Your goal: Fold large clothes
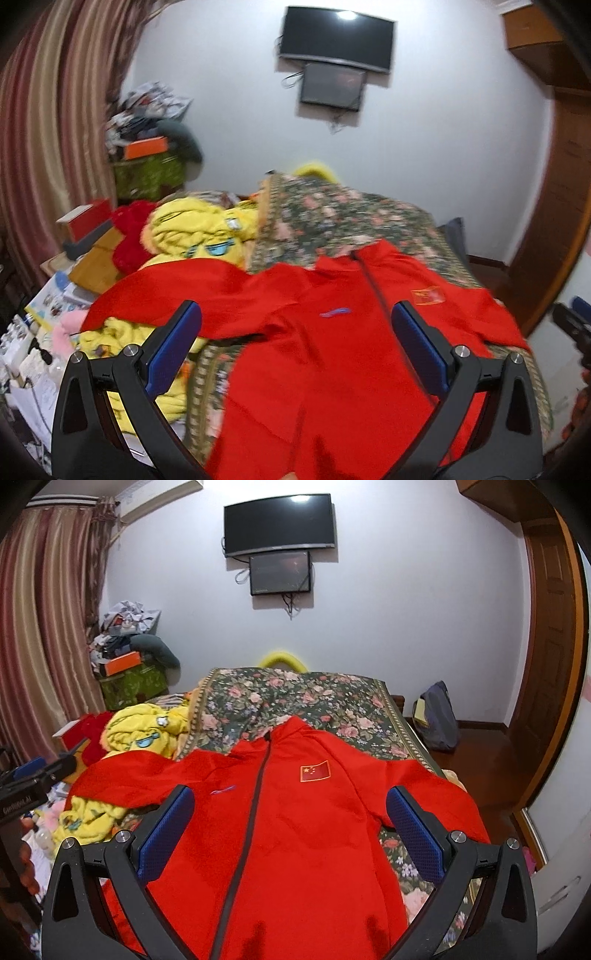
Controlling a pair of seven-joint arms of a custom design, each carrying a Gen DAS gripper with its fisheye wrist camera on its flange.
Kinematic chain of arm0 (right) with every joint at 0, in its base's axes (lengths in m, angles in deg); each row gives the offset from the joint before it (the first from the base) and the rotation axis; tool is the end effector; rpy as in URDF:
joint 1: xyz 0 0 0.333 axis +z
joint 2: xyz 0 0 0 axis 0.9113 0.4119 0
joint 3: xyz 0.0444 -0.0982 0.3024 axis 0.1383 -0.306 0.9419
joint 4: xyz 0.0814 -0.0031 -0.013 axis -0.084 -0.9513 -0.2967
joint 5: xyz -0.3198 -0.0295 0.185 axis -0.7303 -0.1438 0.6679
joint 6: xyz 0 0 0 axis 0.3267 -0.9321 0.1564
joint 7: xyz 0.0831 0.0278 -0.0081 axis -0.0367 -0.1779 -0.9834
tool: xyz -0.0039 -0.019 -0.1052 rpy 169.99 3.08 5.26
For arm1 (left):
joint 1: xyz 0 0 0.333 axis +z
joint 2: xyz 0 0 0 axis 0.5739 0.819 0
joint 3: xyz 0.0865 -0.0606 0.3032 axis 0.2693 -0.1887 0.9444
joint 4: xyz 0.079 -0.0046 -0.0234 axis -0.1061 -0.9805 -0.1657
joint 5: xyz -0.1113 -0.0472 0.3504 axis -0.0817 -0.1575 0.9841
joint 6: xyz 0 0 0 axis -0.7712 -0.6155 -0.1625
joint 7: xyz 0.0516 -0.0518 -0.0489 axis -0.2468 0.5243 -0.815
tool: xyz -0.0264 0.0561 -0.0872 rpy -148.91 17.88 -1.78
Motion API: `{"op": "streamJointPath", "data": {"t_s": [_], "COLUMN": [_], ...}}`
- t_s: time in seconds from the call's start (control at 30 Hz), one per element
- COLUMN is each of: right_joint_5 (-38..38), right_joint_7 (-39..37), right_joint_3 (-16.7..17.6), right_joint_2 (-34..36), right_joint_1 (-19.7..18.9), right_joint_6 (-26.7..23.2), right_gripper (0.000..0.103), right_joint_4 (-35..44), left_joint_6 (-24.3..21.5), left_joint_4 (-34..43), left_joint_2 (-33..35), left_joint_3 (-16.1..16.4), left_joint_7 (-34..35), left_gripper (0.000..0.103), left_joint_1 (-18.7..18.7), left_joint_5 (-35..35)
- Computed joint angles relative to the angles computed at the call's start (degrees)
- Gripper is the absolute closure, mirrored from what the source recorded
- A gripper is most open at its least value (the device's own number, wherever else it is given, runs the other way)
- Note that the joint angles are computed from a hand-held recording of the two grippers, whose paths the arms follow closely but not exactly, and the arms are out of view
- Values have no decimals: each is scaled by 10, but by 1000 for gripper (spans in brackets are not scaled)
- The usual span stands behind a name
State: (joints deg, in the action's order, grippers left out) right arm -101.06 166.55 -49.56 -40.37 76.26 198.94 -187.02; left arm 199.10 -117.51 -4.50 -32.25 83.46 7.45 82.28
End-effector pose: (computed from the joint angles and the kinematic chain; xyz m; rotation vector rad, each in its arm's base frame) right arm 0.4166 0.2030 0.5590 -1.3008 1.8515 -1.0449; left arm 0.5556 -0.3583 0.5687 -1.4504 1.8658 -1.1699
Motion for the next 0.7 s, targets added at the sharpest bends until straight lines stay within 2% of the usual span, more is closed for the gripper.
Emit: {"op": "streamJointPath", "data": {"t_s": [0.07, 0.2, 0.27, 0.4, 0.47, 0.53, 0.6, 0.7], "right_joint_5": [4, 7, 13, 33, 64, 102, 151, 232], "right_joint_7": [-9, -32, -69, -132, -167, -202, -252, -327], "right_joint_3": [-14, -21, -28, -55, -69, -81, -92, -101], "right_joint_2": [13, 45, 72, 119, 143, 172, 199, 236], "right_joint_1": [-5, -15, -14, -10, -6, -4, 0, 4], "right_joint_6": [16, 0, -16, 4, 22, 36, 50, 57], "right_gripper": [0, 0, 0, 0, 0, 0, 0, 0], "right_joint_4": [8, 41, 69, 110, 126, 142, 159, 175], "left_joint_6": [-31, -69, -81, -101, -123, -164, -180, -194], "left_joint_4": [38, 105, 134, 190, 227, 274, 294, 311], "left_joint_2": [28, 79, 105, 157, 188, 223, 243, 265], "left_joint_3": [6, 26, 20, -15, -17, -21, -39, -38], "left_joint_7": [4, 14, 43, 145, 181, 222, 273, 313], "left_gripper": [0, 0, 0, 0, 0, 0, 0, 0], "left_joint_1": [2, 3, 18, 65, 76, 87, 106, 119], "left_joint_5": [-7, -5, -32, -140, -176, -213, -256, -298]}}
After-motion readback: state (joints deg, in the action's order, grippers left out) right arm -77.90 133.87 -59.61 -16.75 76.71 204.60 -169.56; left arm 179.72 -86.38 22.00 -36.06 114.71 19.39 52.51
